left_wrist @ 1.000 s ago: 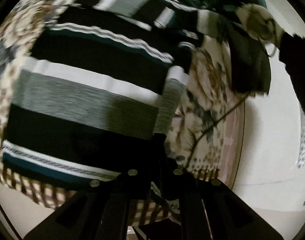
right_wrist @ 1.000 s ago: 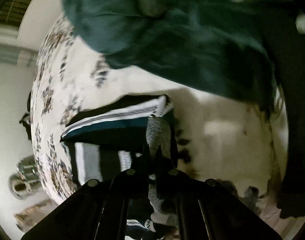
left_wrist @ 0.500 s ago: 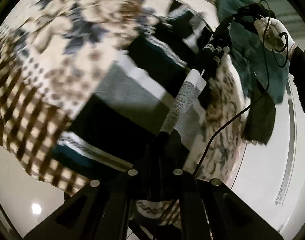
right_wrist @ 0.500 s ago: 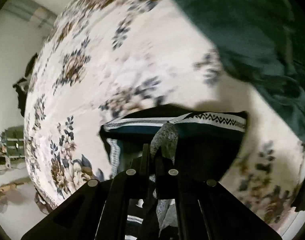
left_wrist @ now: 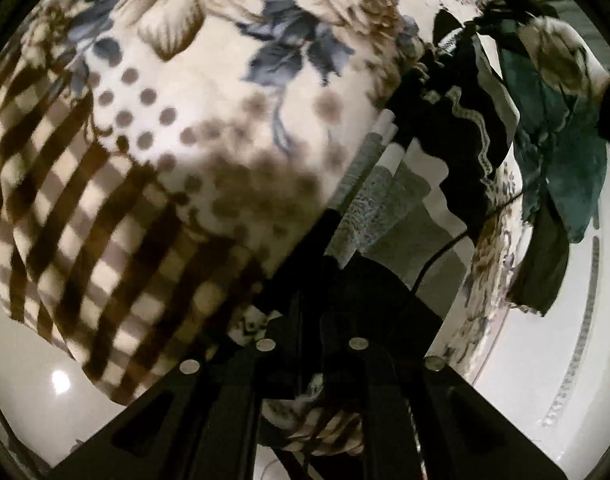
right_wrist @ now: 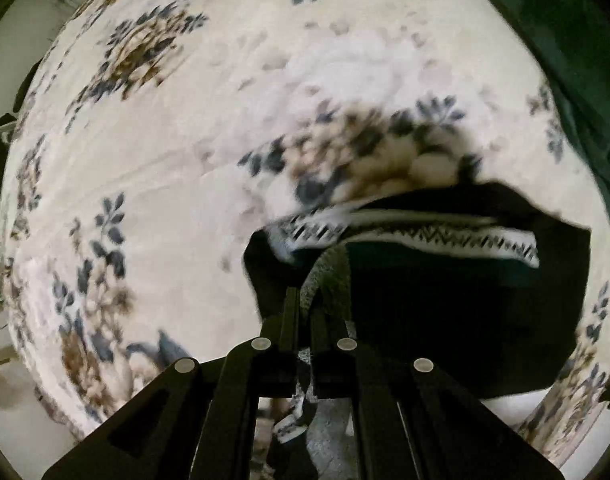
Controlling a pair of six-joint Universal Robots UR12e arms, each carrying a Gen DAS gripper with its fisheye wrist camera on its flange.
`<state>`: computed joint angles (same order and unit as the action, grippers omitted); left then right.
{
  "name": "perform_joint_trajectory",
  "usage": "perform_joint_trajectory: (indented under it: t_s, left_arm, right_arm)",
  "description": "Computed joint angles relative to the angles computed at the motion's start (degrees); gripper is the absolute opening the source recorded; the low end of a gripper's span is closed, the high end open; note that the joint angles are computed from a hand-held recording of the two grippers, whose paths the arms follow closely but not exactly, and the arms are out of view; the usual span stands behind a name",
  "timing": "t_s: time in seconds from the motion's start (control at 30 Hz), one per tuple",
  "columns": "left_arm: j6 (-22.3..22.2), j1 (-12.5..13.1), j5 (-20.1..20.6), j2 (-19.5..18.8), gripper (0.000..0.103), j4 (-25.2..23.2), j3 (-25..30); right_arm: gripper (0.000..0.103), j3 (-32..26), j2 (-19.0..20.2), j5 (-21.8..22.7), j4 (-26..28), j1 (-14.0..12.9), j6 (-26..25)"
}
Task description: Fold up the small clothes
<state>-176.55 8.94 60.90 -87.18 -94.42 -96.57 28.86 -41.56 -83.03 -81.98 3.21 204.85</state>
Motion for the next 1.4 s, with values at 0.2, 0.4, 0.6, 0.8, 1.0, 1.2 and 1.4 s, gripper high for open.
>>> perform_joint_trajectory:
  t_s: [0.2, 0.4, 0.6, 0.8, 1.0, 1.2, 1.4]
  left_arm:
    - [4.97, 1.39, 1.03, -1.97, 0.03, -3.65, 3.34]
    - [9.61, 1.08, -0.15, -3.38, 0.052, -6.2, 4.65]
    - [14.9, -2.28, 2.31, -3.66, 0.049, -8.77, 4.12]
    - [15.17, -3.83, 5.27, -2.96, 0.009, -7.53, 2.7]
    - [18.76, -4.3, 9.5, -4.2, 0.008, -11.3, 4.91]
    - [18.55, -3.28, 3.69, -8.93, 0.029, -18.56, 15.42]
    - [10.81, -5.87, -7.22, -17.07, 0.058, -6.25, 23.89]
  right_arm:
    - [0.086, 20.92, -13.83, 5.19, -13.39, -0.6, -3.62]
    - [0.086, 42.55, -30.46, 3.22, -12.07, 0.32, -3.77]
    - [0.086, 63.32, -44.33, 10.74, -7.32, 0.76, 6.39]
    - [0.006, 75.98, -50.51, 17.23, -10.48, 2.44, 15.48]
    - [0.006, 77.36, -52.4, 13.04, -11.72, 4.42, 19.5]
    - [0.042, 74.85, -52.64, 18.35, -12.65, -0.09, 14.4]
    - [0.059, 70.35, -50.99, 14.05, -23.41, -6.24, 15.67]
